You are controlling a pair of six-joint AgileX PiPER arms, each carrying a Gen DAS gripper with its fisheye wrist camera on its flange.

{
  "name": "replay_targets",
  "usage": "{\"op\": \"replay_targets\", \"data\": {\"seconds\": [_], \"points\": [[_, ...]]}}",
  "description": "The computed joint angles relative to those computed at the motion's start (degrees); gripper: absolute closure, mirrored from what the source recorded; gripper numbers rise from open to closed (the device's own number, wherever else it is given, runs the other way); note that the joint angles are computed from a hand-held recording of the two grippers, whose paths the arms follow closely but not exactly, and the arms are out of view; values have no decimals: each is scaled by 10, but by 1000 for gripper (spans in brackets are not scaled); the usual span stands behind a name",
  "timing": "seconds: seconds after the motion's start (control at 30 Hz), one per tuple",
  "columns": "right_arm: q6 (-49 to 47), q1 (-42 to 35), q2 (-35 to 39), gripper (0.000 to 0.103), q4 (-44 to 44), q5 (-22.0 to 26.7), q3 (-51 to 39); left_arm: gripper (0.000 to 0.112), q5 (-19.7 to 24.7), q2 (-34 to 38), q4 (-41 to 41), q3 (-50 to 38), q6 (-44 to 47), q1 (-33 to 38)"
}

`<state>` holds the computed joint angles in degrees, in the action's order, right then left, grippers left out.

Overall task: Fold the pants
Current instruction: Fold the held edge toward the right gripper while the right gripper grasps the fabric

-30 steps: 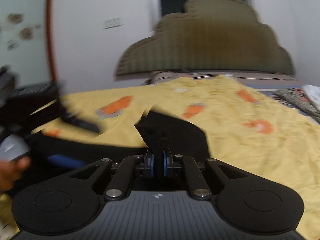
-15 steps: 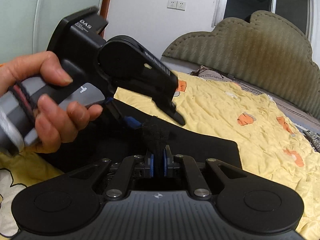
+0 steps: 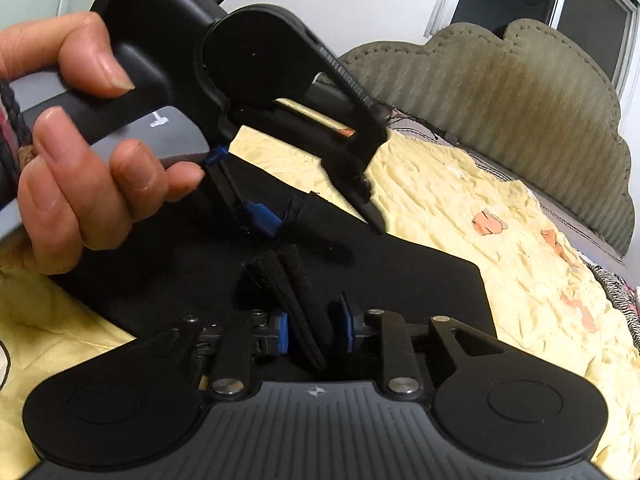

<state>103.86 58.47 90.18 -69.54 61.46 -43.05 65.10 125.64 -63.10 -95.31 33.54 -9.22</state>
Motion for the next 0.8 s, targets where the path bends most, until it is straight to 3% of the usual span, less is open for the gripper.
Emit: {"op": "replay_targets", "data": {"seconds": [0.13, 0.2, 0.3, 0.57, 0.8], "points": [[26, 16, 2, 87, -23, 9, 12, 60, -36, -26, -2, 33, 48, -12], [36, 34, 7, 88, -25, 28, 13, 79, -61, -42, 2, 54, 78, -18], [45, 46, 4, 87, -22, 38, 16, 98, -100, -68, 5, 87, 121, -24], [31, 63, 17, 87, -21, 33, -5, 101, -174, -143, 3, 173, 240, -4], [33, 63, 42, 88, -44, -3, -32, 103, -215, -173, 81, 178, 228, 21]]}}
